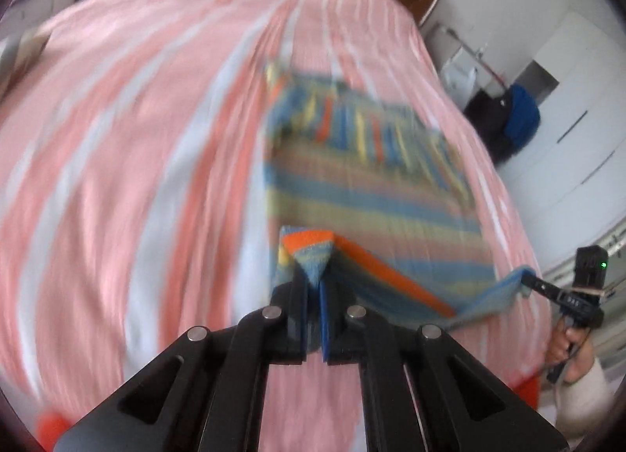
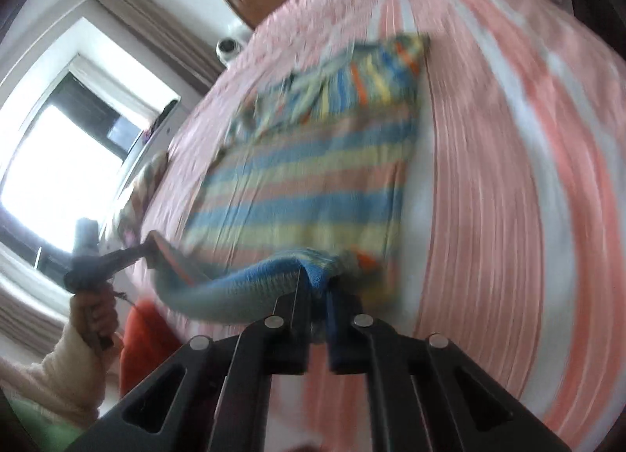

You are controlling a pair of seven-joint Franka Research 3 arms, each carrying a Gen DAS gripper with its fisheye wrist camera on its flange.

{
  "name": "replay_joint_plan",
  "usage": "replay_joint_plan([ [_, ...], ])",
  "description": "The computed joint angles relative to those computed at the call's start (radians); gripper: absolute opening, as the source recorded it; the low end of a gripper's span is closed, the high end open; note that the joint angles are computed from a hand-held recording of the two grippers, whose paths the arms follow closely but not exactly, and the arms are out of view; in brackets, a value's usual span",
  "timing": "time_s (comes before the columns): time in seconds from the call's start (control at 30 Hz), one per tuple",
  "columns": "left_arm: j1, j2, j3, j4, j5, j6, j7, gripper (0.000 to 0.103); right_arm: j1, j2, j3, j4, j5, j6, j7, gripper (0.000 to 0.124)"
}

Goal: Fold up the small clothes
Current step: 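Grasp the sweater hem with the left gripper while the right gripper grasps the hem too, then fold the hem up over the collar with both grippers and release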

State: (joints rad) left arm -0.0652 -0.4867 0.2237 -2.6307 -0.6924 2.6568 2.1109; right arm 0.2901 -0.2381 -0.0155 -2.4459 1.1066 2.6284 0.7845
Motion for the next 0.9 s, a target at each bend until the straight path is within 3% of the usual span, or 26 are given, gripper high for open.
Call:
replay_joint_plan([
  [0.03,0.001,0.080,-0.005,0.070,-0.053,0.004,0.052,0.002,0.000,0.059,-0.001,0.062,0.006,0.025,-0.013,0.006],
  [0.13,-0.054,0.324,0.026,0.306,-0.069,0.034,-0.001,0.002,-0.028,0.235,0.002,0.264,0.005,0.039,0.008,0.006],
  [0.23,-0.016,0.503,-0.051,0.482,-0.062,0.068,-0.061,0.002,-0.049,0.415,-0.012,0.497,-0.040,-0.001,0.082,0.006],
  [0.27,0.006,0.586,-0.084,0.570,-0.040,0.100,-0.113,0.003,-0.089,0.484,0.028,0.585,-0.064,0.013,0.115,0.006],
  [0.33,0.012,0.683,-0.098,0.685,-0.041,0.103,-0.175,0.011,-0.204,0.634,0.167,0.759,-0.152,0.104,0.210,0.006],
  [0.37,-0.003,0.751,-0.080,0.757,0.033,0.102,-0.291,0.031,-0.231,0.702,0.197,0.847,-0.109,0.100,0.198,0.010],
  [0.4,-0.026,0.787,-0.048,0.795,0.119,0.092,-0.410,0.060,-0.230,0.770,0.193,0.934,-0.113,0.089,0.253,0.015],
  [0.43,-0.024,0.803,-0.042,0.802,0.134,0.098,-0.463,0.067,-0.196,0.819,0.153,0.988,-0.182,0.122,0.377,0.034],
  [0.47,0.008,0.788,-0.070,0.776,0.084,0.116,-0.445,0.068,-0.146,0.838,0.089,1.006,-0.200,0.144,0.453,0.042],
  [0.53,0.129,0.735,-0.184,0.715,-0.091,0.089,-0.260,0.070,-0.133,0.816,0.066,0.973,-0.119,0.138,0.401,0.042],
  [0.63,0.185,0.655,-0.235,0.613,-0.037,0.063,-0.178,0.070,-0.208,0.720,0.150,0.842,-0.124,0.122,0.254,0.042],
  [0.67,0.178,0.601,-0.225,0.545,0.013,0.042,-0.155,0.070,-0.234,0.663,0.173,0.769,-0.123,0.093,0.194,0.042],
  [0.73,0.194,0.525,-0.244,0.446,0.096,0.027,-0.147,0.073,-0.245,0.574,0.174,0.655,-0.132,0.038,0.154,0.042],
  [0.8,0.196,0.477,-0.258,0.366,0.209,0.030,-0.218,0.075,-0.230,0.497,0.153,0.551,-0.157,-0.021,0.162,0.042],
  [0.9,0.185,0.479,-0.269,0.331,0.266,0.066,-0.312,0.074,-0.190,0.460,0.127,0.471,-0.179,-0.051,0.191,0.045],
])
